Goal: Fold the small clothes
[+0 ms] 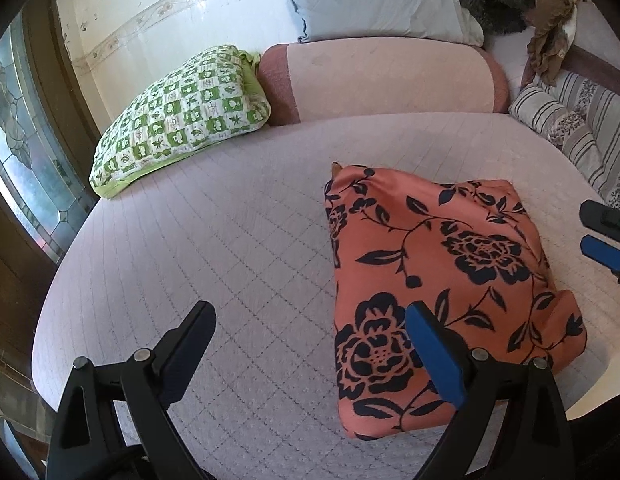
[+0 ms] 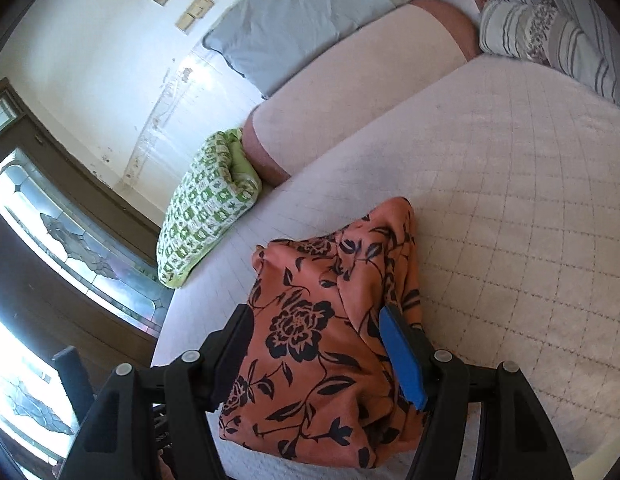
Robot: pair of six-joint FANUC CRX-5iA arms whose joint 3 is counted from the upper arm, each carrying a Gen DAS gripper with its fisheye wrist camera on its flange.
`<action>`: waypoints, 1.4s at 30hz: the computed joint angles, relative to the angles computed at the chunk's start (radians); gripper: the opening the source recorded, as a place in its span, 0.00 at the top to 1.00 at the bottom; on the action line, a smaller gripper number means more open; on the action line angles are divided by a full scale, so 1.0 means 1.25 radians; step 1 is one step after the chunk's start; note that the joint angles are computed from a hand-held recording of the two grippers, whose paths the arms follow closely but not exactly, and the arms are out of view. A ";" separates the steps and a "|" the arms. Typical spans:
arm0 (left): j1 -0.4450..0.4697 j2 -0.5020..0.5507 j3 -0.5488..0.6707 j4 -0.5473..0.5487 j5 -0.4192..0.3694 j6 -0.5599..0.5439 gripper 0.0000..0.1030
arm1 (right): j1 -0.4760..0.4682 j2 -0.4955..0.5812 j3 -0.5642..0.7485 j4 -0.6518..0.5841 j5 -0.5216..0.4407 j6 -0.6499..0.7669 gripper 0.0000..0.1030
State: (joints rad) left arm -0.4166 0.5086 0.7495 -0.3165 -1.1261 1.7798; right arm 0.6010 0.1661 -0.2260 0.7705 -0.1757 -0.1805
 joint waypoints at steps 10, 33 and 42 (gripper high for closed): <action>0.006 0.022 0.017 0.008 -0.019 -0.004 0.07 | 0.007 0.011 0.023 -0.073 -0.029 0.071 0.33; 0.047 0.140 0.166 0.100 -0.115 -0.030 0.07 | -0.006 0.043 0.103 -0.359 -0.096 0.278 0.30; 0.077 0.190 0.227 0.156 -0.136 -0.045 0.07 | -0.025 0.051 0.133 -0.505 -0.102 0.366 0.29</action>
State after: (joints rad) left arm -0.3200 0.7461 1.0329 -0.1217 -1.2964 1.7233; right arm 0.5693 0.2294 -0.0593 0.1399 -0.3033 0.2766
